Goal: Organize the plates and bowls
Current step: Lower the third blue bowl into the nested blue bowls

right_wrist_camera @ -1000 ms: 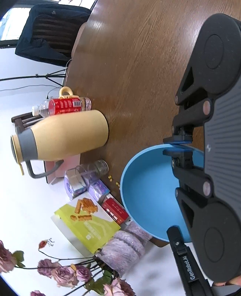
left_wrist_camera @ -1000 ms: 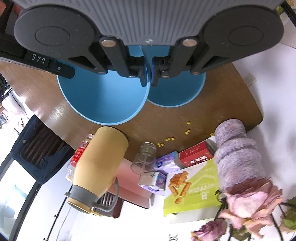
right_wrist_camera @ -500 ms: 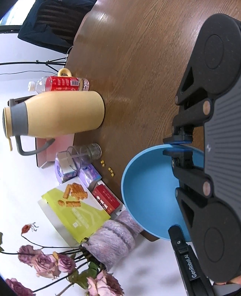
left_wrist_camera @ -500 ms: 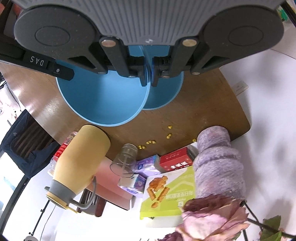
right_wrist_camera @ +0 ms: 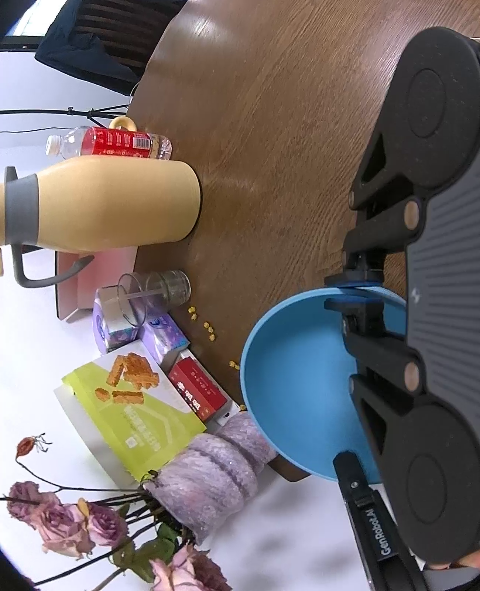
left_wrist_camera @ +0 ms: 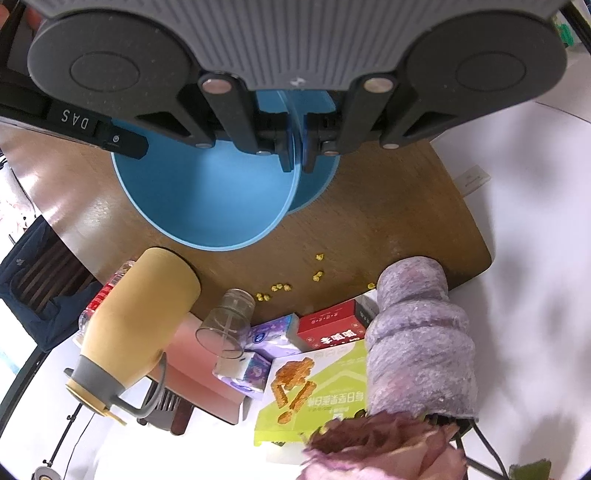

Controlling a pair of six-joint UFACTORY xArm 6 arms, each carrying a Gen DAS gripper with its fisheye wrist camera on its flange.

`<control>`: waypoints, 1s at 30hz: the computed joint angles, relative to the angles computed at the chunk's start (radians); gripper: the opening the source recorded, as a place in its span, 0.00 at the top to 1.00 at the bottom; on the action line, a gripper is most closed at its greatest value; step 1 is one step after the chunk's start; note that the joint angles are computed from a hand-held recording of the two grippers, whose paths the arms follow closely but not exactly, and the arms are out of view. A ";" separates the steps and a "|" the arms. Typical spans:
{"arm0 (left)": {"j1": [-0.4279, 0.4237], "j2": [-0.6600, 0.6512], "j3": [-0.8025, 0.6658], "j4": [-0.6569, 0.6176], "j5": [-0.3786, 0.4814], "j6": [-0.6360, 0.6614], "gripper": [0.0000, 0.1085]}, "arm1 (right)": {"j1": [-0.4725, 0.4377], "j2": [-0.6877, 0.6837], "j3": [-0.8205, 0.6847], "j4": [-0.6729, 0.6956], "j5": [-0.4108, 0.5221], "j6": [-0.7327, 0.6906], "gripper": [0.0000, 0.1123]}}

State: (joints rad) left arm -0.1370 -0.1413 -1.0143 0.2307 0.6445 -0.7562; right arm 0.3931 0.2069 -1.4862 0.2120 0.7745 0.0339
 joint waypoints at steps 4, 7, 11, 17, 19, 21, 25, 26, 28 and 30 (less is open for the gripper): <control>0.011 0.010 0.006 0.008 -0.014 0.009 0.95 | 0.012 0.022 -0.012 -0.017 -0.007 -0.001 0.95; 0.022 0.021 0.013 -0.006 -0.031 0.025 0.95 | 0.019 0.037 -0.024 -0.036 -0.009 0.002 0.95; 0.031 0.034 0.018 -0.003 -0.043 0.037 0.95 | 0.026 0.059 -0.035 -0.055 -0.010 0.002 0.95; 0.037 0.056 0.021 0.000 -0.067 0.052 0.95 | 0.037 0.083 -0.041 -0.096 -0.021 0.011 0.95; 0.037 0.064 0.018 -0.001 -0.067 0.058 0.95 | 0.038 0.090 -0.045 -0.100 -0.019 0.014 0.95; 0.038 0.072 0.015 0.002 -0.068 0.062 0.95 | 0.039 0.096 -0.047 -0.107 -0.018 0.017 0.95; 0.037 0.079 0.017 0.020 -0.074 0.067 0.95 | 0.045 0.103 -0.046 -0.126 -0.025 0.021 0.94; 0.036 0.081 0.017 0.027 -0.073 0.066 0.95 | 0.046 0.104 -0.045 -0.130 -0.027 0.021 0.94; 0.033 0.086 0.016 0.037 -0.070 0.068 0.95 | 0.049 0.107 -0.043 -0.143 -0.032 0.024 0.94; 0.032 0.088 0.017 0.045 -0.071 0.070 0.95 | 0.053 0.107 -0.039 -0.160 -0.036 0.029 0.94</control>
